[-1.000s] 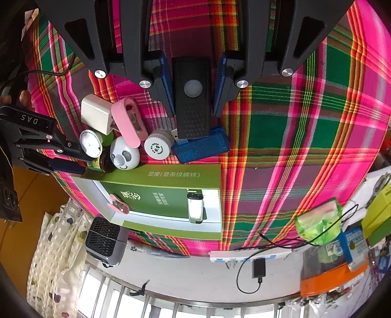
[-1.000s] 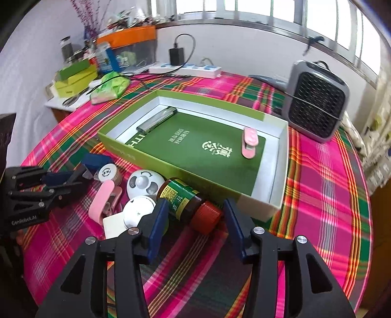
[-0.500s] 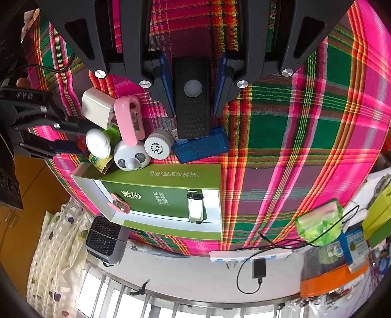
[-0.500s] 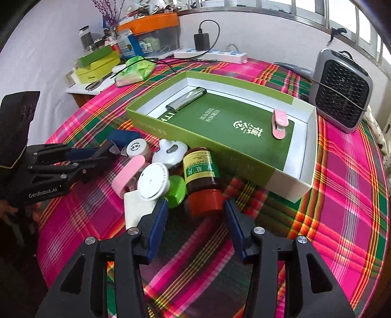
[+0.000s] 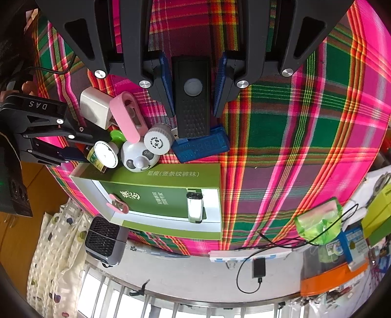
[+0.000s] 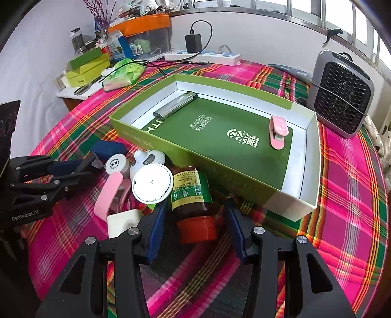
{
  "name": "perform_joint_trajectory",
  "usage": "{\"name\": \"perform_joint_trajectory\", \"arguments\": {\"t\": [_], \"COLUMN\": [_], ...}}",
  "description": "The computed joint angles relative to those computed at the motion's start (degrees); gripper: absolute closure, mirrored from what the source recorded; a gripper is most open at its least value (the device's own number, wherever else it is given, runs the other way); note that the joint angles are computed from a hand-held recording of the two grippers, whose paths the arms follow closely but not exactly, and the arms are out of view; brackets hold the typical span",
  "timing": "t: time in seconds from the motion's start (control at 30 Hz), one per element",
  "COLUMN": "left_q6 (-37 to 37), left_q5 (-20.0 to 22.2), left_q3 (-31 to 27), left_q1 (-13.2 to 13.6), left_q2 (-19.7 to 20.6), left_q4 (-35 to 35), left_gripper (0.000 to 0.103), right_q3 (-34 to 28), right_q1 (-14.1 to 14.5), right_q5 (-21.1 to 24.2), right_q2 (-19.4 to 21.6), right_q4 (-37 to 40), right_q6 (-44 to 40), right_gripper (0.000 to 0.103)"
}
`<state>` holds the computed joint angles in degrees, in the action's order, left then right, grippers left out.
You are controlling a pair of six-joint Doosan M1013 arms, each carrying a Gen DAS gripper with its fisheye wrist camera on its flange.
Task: Organize rigid objects
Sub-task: 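Move the right tool to the brown jar with the red cap, then close the right gripper around the brown jar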
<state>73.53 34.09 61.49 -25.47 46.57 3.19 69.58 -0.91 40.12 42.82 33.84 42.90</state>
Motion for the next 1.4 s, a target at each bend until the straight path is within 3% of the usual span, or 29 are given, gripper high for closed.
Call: {"name": "perform_joint_trajectory", "arguments": {"t": [0.13, 0.23, 1.4], "left_q6": [-0.3, -0.5, -2.8], "left_q5": [0.2, 0.0, -0.3], "left_q3": [-0.2, -0.2, 0.2], "left_q1": [-0.1, -0.1, -0.4], "left_q2": [0.1, 0.1, -0.3], "left_q4": [0.3, 0.3, 3.2], "left_gripper": [0.073, 0.073, 0.076], "right_q3": [0.5, 0.9, 8.0], "right_q1": [-0.1, -0.2, -0.2], "right_q5": [-0.4, -0.7, -8.8], "right_q2": [-0.3, -0.4, -4.6], "right_q4": [1.6, 2.4, 4.7], "right_q6": [-1.1, -1.6, 4.0], "right_gripper": [0.066, 0.068, 0.069]}}
